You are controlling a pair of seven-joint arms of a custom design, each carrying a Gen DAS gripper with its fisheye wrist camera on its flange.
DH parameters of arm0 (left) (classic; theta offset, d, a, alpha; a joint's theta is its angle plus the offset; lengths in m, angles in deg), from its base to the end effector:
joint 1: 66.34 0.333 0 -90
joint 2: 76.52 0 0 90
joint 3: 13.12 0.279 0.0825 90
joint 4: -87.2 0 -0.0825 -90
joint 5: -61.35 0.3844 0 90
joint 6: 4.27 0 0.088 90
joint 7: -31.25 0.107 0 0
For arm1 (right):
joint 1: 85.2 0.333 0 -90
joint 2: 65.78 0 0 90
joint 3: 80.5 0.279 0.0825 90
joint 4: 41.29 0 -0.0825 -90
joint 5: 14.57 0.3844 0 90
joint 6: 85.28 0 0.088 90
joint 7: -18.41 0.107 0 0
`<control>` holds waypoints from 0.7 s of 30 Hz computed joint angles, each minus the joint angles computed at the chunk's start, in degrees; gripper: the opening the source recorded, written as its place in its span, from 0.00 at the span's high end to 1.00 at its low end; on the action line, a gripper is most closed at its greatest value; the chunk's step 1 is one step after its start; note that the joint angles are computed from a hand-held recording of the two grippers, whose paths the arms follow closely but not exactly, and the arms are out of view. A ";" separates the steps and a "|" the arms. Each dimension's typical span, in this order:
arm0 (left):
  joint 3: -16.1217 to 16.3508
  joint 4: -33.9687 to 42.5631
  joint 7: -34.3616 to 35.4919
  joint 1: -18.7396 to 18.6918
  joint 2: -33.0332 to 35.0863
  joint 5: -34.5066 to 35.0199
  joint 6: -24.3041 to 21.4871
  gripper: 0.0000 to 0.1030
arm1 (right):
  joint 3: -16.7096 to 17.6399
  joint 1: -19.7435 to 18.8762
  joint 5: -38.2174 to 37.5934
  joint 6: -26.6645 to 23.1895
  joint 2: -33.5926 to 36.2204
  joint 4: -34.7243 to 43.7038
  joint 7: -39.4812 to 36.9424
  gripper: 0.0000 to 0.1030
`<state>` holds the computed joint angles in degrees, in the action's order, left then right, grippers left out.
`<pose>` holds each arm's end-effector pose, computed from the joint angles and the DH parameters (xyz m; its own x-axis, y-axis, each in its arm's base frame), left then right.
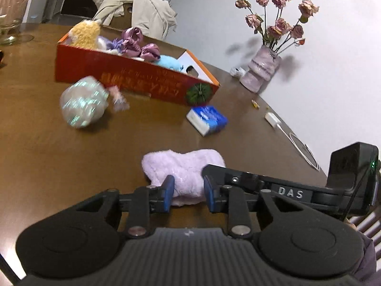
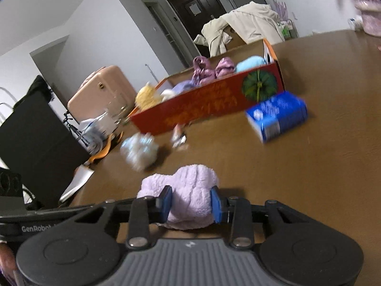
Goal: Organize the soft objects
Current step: 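Close both grippers on the lavender towel and lift it, then carry the lavender towel with both grippers into the box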
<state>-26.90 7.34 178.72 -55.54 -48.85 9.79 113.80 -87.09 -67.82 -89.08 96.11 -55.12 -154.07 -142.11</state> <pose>0.7039 -0.0470 0.4470 -0.6764 -0.5818 0.4517 -0.6845 0.2701 -0.6772 0.5720 0.2007 0.4102 -0.1339 -0.8705 -0.4737 -0.5549 0.4619 -0.6919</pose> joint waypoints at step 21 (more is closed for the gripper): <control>-1.19 6.24 -1.47 -1.08 3.85 -0.14 1.94 0.75 | 1.60 -2.70 -5.76 -0.90 0.30 3.93 2.66 0.66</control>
